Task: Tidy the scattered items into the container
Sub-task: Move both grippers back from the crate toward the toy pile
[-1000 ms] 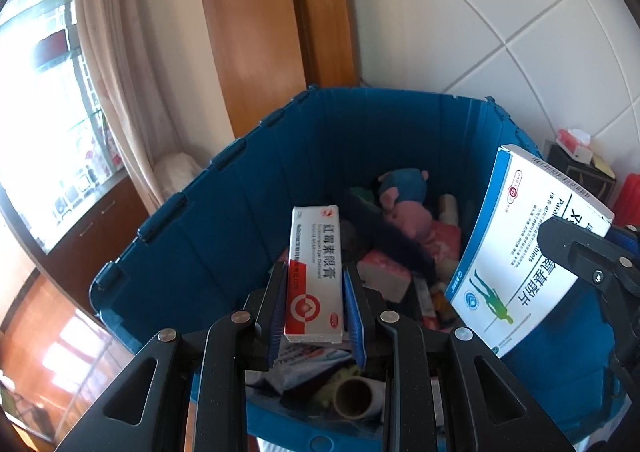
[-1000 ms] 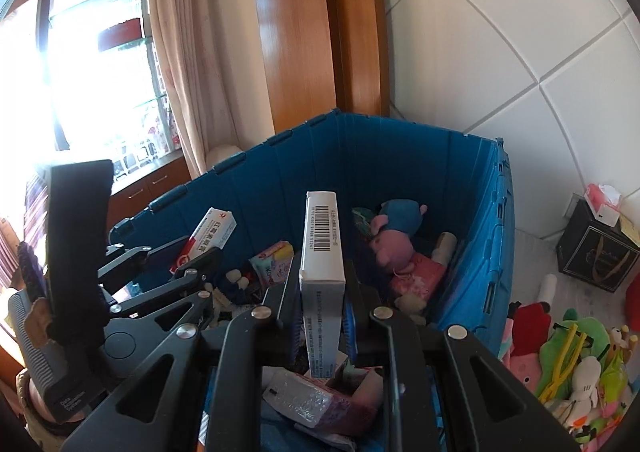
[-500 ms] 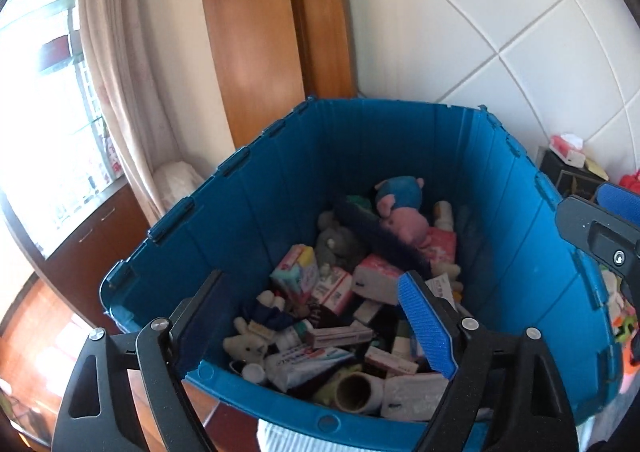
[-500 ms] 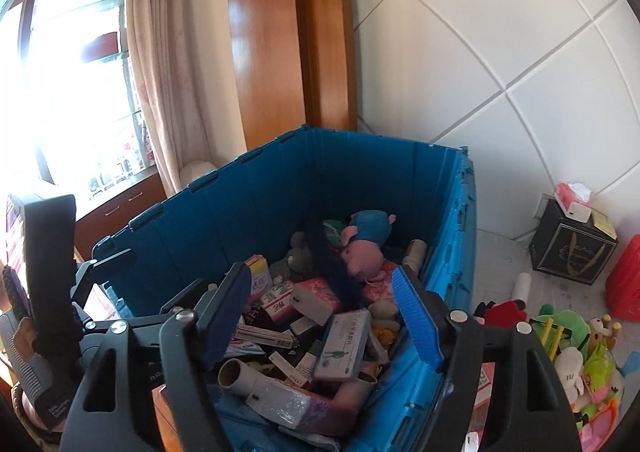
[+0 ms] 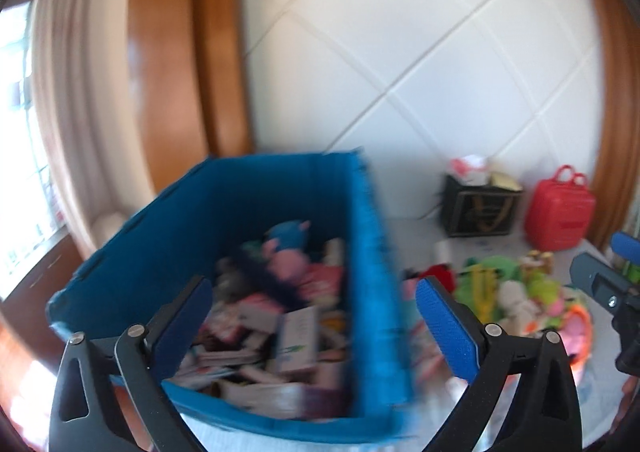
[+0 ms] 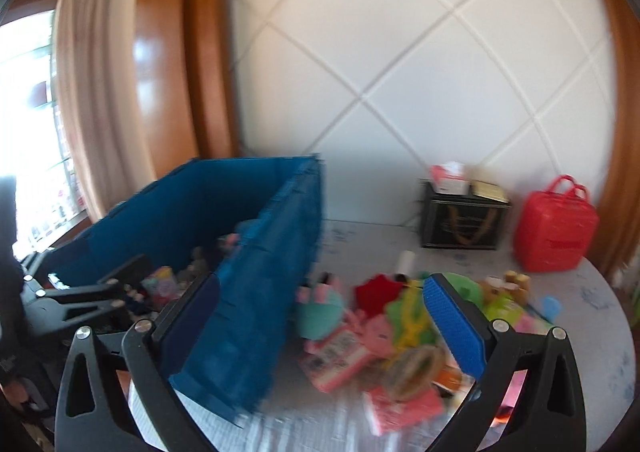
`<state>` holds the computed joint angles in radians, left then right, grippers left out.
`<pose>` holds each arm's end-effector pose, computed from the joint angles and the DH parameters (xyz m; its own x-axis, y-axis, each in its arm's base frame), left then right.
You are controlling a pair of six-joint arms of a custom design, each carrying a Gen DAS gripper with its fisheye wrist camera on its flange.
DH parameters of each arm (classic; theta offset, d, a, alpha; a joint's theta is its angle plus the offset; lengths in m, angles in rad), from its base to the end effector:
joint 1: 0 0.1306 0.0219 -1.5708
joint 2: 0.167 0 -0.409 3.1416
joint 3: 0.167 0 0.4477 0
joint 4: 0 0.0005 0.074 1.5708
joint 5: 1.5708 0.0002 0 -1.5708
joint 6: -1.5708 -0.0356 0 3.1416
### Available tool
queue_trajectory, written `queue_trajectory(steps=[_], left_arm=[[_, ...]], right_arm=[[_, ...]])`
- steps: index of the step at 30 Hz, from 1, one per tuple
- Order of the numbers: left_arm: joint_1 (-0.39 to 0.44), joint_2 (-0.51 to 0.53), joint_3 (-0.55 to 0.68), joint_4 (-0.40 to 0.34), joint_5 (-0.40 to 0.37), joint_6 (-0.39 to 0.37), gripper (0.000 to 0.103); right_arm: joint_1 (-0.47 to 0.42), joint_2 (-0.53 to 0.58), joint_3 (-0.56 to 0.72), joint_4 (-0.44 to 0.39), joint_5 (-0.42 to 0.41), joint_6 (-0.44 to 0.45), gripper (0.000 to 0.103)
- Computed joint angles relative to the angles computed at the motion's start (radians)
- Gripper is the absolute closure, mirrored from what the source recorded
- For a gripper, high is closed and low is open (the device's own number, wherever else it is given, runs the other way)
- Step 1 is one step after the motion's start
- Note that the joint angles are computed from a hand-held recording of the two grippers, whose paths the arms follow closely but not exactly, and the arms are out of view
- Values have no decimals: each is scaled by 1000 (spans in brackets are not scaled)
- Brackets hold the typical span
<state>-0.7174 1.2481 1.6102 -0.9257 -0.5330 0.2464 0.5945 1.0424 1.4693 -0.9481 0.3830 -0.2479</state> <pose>0.3623 -0.2928 0.6372 -0.4496 0.1134 -0.8860 0.1371 0.9889 0.0571 0.3205 0.2000 0.6451 -0.4615 -0.0373 -0.8864 -0.1421 0.9893 0.0324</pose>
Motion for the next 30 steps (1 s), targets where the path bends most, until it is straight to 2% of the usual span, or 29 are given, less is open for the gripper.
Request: queue_trajectory(steps=[2,5,7,11,14,17,22,30], left_arm=[[-74,37,28,-7,-35,26,0],[-172,101,73,-19,-72,65,0],[-229,148,104,-31,-93,95,0],[-316,254,175,-88,-120,172,0],[-366,328,231,-150,-107,217,0],[-398,392,280,-185,-98,231,0],[-414,467,327,-195,-64,202,0],[-412,568,403,-162,28,123,1]], right_arm=[[-78,-68,-47,-30,-18,15,0],[-223,-155,-111,-75,-92,62,0],[-349,-209,-156,-100,-168,114,0],[-635,-275,-230,-144,-381,243,0],[-805,-288,-268,-181,-497,320,0],[-933,-282,-289,-215,-582,381,0],[-1052,-256,-324,-234,-648,432,0],[-1087,-212,-357,-251,-625,446,0]])
